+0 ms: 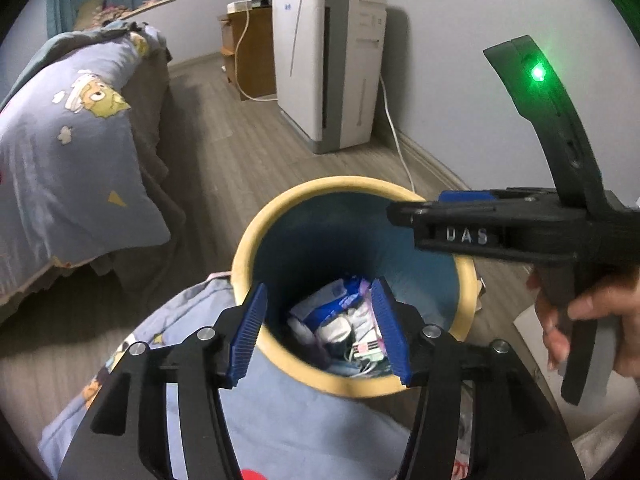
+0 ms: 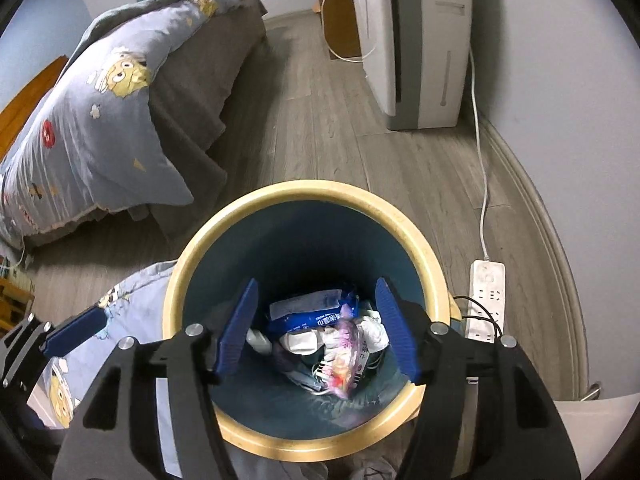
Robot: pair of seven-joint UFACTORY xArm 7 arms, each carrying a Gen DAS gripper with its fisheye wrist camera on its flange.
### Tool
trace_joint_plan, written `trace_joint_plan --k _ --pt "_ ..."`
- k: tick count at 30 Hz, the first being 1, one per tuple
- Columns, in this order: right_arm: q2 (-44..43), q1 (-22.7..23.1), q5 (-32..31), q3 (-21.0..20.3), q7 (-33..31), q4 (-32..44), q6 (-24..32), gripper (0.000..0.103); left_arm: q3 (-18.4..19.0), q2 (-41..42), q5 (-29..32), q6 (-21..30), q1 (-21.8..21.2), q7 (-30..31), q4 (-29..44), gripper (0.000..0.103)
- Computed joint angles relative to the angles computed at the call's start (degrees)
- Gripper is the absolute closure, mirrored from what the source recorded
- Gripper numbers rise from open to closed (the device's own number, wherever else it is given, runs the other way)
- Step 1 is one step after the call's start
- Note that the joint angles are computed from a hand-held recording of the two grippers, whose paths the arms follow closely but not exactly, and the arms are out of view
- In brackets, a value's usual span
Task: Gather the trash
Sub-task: 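Move both open tools back over the cushion toward the cotton and packet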
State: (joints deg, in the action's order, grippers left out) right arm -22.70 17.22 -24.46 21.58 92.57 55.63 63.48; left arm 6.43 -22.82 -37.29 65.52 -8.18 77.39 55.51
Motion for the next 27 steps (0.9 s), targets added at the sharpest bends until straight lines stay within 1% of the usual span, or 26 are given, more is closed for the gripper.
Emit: trace_joint_plan --k 1,2,3,4,5,6,7,10,13,15,18,21,23,27 --pt "0.1 0.0 -0.2 0.1 0.0 0.2 0.2 0.034 0.6 -0.1 0.0 0.6 0.3 0.1 0.3 0.036" --pt "0.5 0.0 -0.4 0.3 -0.2 0.7 0.6 0.031 1.1 -0.1 -0.1 1.2 0.6 0.1 0.7 0.032" --pt "0.7 0.1 -0.6 0.4 -0.5 1.2 1.0 0.027 1.6 -0.1 -0.2 1.6 1.1 0.1 1.0 0.025" --pt "1.0 0.2 -0.8 0.5 -0.8 1.6 1.6 0.025 2.3 -0.1 -0.3 2.2 1.7 0.1 1.5 0.024" --pt "1.5 0.4 -1.2 0.8 -1.1 2.5 2.5 0.018 3.0 0.2 -0.3 3.0 2.3 0.1 2.2 0.024" --pt "1.9 0.6 -1.5 1.0 -1.4 3.1 3.0 0.015 3.4 0.4 -0.1 3.6 2.9 -0.1 2.8 0.022" --pt "2.3 0.9 -1.8 1.1 -1.9 3.8 3.4 0.014 4.0 0.5 0.1 3.8 3.8 -0.3 3.5 0.018" --pt "4.6 2.2 -3.3 2.1 -2.9 7.1 5.3 0.006 5.6 1.5 0.3 4.5 6.4 -1.0 5.8 0.011" --pt "7.9 3.9 -4.1 2.7 -3.7 10.9 7.0 0.006 7.4 3.4 0.6 5.9 9.1 -1.5 9.0 0.01" --pt "9.9 5.4 -4.5 2.5 -3.8 13.1 7.7 0.006 8.0 4.2 1.0 5.8 11.0 -1.3 10.2 0.009" --pt "14.4 8.0 -6.3 2.6 -4.1 18.5 10.2 0.006 9.2 6.1 1.4 6.3 14.0 -1.4 12.6 0.009" --pt "19.9 11.4 -9.1 3.0 -4.9 25.2 14.8 0.006 10.2 7.6 1.2 6.5 16.8 -0.8 14.4 0.008" --pt "22.9 13.6 -10.7 2.8 -5.3 28.9 16.9 0.006 11.0 8.6 0.9 6.9 18.7 0.4 15.7 0.007" --pt "28.9 18.6 -12.6 1.9 -6.1 35.9 19.4 0.006 11.5 9.8 1.3 6.9 21.9 1.9 17.1 0.007"
